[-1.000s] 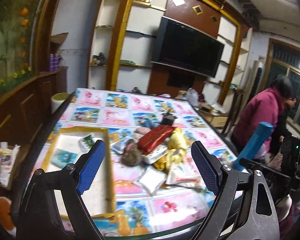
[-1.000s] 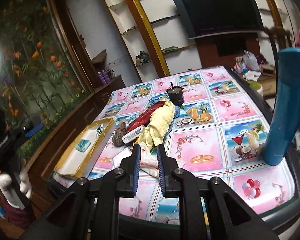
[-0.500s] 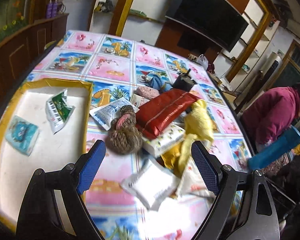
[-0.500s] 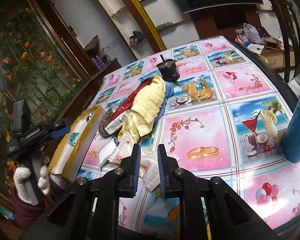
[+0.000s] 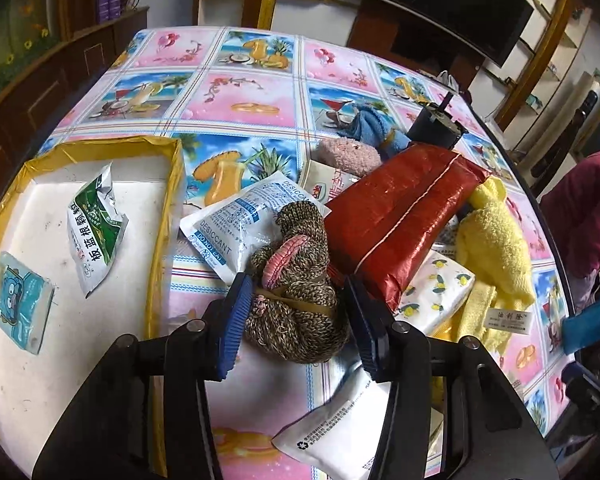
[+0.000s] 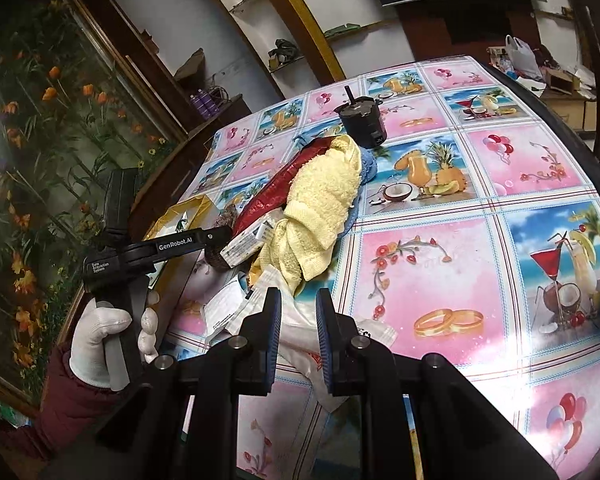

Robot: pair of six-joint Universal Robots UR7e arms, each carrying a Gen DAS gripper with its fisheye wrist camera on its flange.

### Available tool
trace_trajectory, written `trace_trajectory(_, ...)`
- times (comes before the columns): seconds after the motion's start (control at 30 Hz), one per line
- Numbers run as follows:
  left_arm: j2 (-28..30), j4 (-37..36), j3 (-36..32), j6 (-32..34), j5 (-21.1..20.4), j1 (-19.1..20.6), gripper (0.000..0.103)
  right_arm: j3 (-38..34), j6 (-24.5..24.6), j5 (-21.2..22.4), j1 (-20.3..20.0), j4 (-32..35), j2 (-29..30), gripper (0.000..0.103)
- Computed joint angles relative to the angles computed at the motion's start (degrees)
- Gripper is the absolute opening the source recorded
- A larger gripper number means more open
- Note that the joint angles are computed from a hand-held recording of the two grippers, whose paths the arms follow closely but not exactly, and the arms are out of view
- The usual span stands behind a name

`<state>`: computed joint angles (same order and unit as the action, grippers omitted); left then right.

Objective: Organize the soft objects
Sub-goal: 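Grasp the brown knitted ball with left tool while right tool reaches red-print white packet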

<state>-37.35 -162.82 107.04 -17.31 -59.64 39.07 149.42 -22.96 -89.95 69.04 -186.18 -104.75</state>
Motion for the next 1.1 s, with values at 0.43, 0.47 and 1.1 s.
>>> trace_trajectory(0.43, -9.57, -9.15, 9.21, 1.59, -12.58, 0.26, 0.015, -4.44, -0.46, -3.70, 6.93, 6.99, 6.38, 0.018)
trace_trajectory(0.47, -9.66, -8.27, 9.19, 1.19, -12.76, 0.28, 0.017, -4.59, -0.20, -4.50, 7.66, 6.34, 7.80, 0.018)
trace_trajectory(1.1, 0.36, -0.58, 1.88, 2.97, 1.16, -1.22, 0.060, -3.91, -8.00, -16.98, 9.73, 3.09, 10.01, 0.018)
